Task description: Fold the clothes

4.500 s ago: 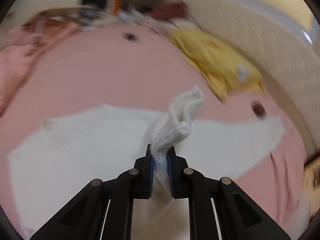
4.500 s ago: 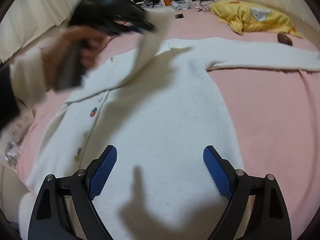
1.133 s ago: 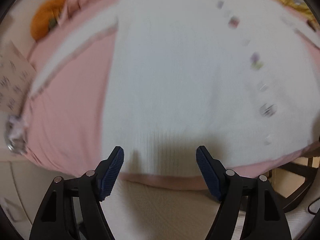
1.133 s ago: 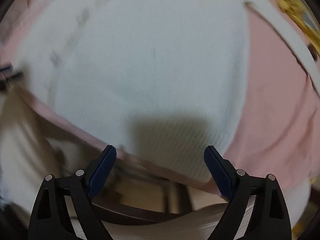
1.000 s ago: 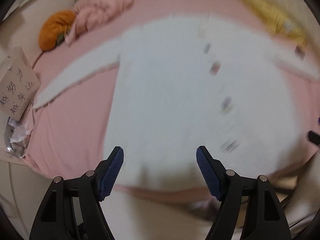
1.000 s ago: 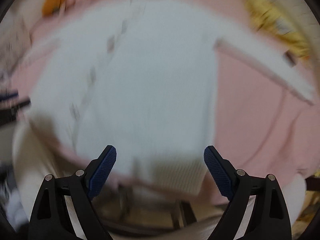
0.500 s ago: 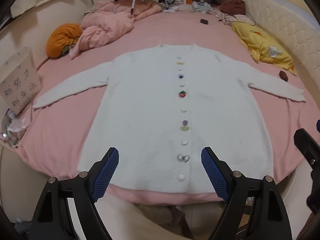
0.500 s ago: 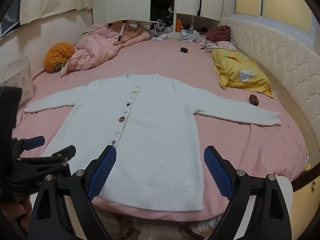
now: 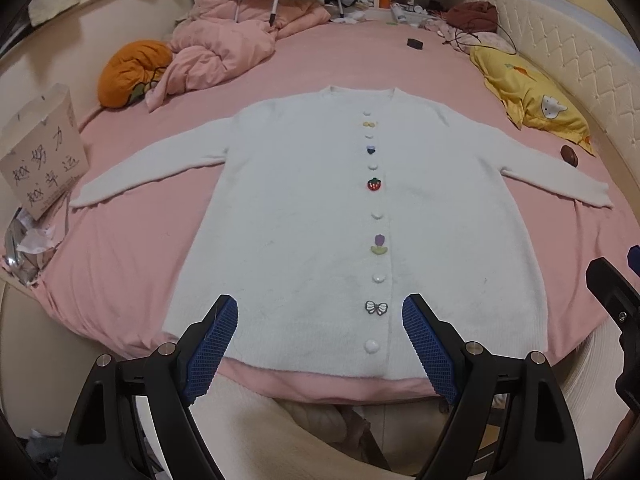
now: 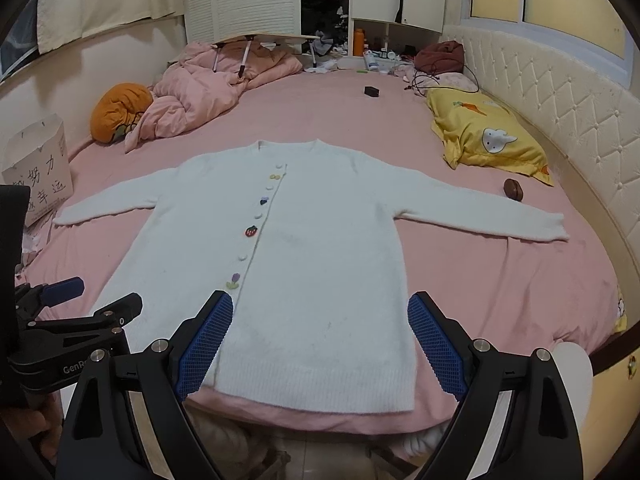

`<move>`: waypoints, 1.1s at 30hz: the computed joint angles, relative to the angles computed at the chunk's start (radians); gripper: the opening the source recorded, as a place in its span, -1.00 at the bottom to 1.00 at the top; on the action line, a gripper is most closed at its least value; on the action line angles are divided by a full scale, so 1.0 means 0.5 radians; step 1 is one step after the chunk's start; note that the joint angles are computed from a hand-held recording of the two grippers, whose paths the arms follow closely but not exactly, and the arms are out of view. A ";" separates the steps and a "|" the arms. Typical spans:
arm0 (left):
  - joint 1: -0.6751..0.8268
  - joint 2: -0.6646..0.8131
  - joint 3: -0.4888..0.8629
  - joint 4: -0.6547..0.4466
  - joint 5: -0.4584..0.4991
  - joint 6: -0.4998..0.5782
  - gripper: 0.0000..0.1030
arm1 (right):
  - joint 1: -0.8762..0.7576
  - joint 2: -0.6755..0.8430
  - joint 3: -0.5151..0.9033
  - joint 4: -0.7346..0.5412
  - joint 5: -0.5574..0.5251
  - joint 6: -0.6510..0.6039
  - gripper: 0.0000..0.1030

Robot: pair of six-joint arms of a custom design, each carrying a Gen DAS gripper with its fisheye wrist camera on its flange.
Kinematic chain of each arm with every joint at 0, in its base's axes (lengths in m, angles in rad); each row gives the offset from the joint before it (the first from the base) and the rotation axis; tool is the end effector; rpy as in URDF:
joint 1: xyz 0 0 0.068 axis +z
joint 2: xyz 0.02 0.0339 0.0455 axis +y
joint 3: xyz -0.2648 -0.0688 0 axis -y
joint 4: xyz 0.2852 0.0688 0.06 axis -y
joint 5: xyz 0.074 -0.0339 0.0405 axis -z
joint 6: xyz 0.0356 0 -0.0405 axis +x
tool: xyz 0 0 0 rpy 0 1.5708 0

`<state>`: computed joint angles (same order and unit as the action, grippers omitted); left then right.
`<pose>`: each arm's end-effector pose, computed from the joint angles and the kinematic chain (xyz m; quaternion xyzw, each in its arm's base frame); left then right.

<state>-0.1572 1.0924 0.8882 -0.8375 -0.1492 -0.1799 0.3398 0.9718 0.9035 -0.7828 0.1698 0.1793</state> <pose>0.2425 -0.0331 0.2552 -0.0304 0.9622 0.0272 0.2691 0.2200 0.0714 0.2906 -0.0450 0.9320 0.0133 0.3595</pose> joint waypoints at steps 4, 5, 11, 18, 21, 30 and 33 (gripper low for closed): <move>0.010 -0.001 0.006 -0.009 0.017 0.017 0.64 | -0.003 0.000 -0.007 0.008 -0.001 0.001 0.74; 0.010 0.005 0.010 -0.011 0.020 0.023 0.64 | -0.009 0.001 -0.010 0.011 -0.010 0.000 0.74; 0.013 0.044 0.026 -0.007 0.028 0.039 0.64 | -0.117 0.024 -0.030 0.061 -0.100 -0.034 0.74; 0.026 0.063 0.011 0.067 0.034 -0.017 0.64 | -0.786 0.290 0.006 0.336 -0.645 -0.281 0.74; 0.069 0.053 0.013 0.120 0.103 -0.068 0.64 | -1.294 0.675 0.184 0.468 -1.056 -0.258 0.74; -0.081 0.325 0.178 0.058 0.076 -0.268 0.64 | -2.330 2.270 1.388 0.824 -2.189 0.625 0.74; -0.167 0.425 0.242 0.021 0.029 -0.300 0.64 | -2.402 2.700 1.877 0.709 -2.288 0.804 0.74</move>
